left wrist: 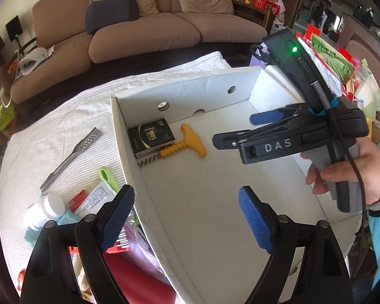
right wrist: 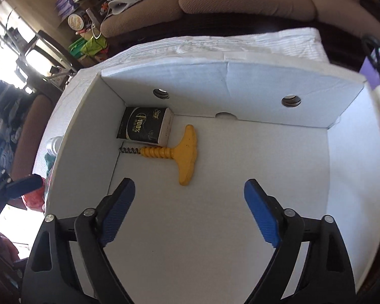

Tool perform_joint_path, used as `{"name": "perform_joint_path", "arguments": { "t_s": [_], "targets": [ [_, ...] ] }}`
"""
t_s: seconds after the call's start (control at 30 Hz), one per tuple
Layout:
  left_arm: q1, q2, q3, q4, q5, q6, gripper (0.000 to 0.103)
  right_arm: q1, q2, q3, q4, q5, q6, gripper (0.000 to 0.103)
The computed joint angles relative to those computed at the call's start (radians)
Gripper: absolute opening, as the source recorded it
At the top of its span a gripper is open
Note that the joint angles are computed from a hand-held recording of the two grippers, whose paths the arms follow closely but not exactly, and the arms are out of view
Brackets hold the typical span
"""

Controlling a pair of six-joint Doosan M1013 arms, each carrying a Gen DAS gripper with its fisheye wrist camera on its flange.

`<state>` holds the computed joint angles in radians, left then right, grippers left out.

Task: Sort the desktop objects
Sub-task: 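Open the left gripper to drop the corkscrew beside the tea box, then withdraw the left gripper from the box toward the wire rack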

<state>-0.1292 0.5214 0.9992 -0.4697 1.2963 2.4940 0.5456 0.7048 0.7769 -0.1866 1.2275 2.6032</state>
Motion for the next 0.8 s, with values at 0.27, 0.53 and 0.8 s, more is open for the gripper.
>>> {"name": "perform_joint_path", "arguments": {
  "t_s": [0.27,0.53,0.8],
  "targets": [
    [0.017,-0.106,0.122,-0.001,-0.072,0.050,0.103,0.099,0.055,-0.201,-0.209,0.302,-0.025,0.103],
    [0.042,-0.187,0.216,0.002,-0.113,0.057,0.103,0.165,-0.002,-0.156,-0.287,0.347,-0.001,0.103],
    [0.070,-0.252,0.297,0.013,-0.146,0.022,0.103,0.229,0.030,-0.255,-0.366,0.460,-0.007,0.103]
  ]
}}
